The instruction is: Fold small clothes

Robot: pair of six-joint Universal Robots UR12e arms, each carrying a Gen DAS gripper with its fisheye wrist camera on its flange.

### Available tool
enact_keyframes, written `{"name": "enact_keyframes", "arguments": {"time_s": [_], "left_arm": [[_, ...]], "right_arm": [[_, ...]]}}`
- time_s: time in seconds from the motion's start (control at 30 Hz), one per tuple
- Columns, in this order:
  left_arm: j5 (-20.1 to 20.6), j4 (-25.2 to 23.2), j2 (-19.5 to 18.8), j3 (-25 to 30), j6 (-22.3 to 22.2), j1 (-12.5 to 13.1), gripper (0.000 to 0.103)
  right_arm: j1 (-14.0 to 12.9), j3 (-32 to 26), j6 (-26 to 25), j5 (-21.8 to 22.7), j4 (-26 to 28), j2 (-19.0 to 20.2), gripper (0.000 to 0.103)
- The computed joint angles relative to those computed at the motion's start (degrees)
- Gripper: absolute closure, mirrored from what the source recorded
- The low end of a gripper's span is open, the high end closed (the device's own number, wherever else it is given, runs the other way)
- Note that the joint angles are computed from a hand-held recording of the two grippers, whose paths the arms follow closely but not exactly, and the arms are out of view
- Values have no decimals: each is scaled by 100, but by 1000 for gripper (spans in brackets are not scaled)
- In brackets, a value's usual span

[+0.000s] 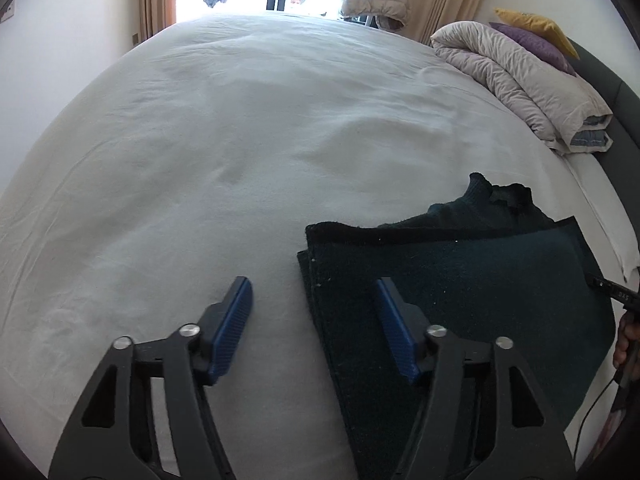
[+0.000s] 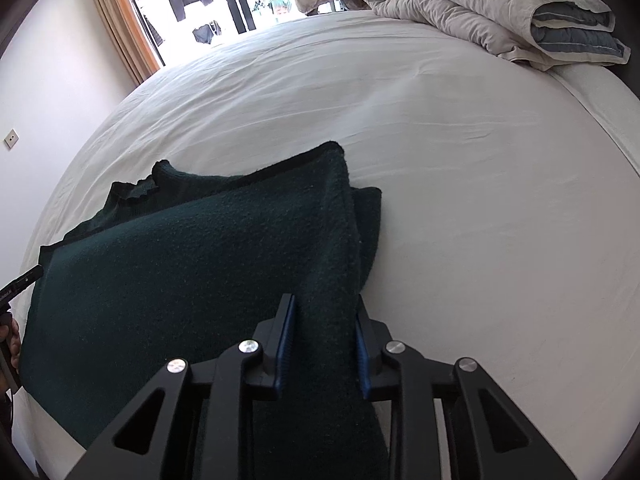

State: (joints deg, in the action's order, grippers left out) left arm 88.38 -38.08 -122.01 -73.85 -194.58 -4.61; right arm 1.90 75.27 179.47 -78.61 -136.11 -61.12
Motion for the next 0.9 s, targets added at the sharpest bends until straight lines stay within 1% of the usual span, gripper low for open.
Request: {"name": "enact_keyframes", "arguments": {"time_s": [0.03, 0.1, 0.13, 0.23, 0.33, 0.5, 0.57, 0.63, 0.73, 0.8, 0.87, 0.9], "left_arm": [[0, -107, -58, 100, 5, -2, 68], [-38, -217, -158, 254, -29, 6, 75], [5, -241, -200, 320, -34, -8, 81], [292, -234, -293, 460, -2, -89, 88], [463, -160, -350, 509, 18, -147, 90], [531, -173, -407, 568, 30, -152, 90], [618, -205, -454, 632, 87, -171, 90], [669, -164, -436, 595, 56, -173, 90], [706, -23, -394, 513, -7, -177, 90], [823, 170, -328, 411, 19, -204, 90], [975, 446, -242, 281, 117, -246, 90], [1057, 536, -203, 231, 147, -264, 90]], "right_arm": [[0, 23, 0, -4, -34, -8, 79], [7, 62, -6, -58, -101, -28, 82], [12, 73, 7, -96, -114, -35, 84], [14, 136, 116, -172, -223, -66, 89], [-13, 290, 321, -187, -415, -133, 92], [-113, 558, 716, -75, -696, -215, 94], [-152, 549, 855, 40, -691, -187, 94], [-124, 480, 862, -74, -649, -150, 94], [-60, 519, 825, -305, -721, -174, 95], [-65, 614, 921, -344, -850, -218, 95], [-99, 650, 925, -204, -915, -234, 95], [-139, 650, 857, 27, -938, -235, 94]]}}
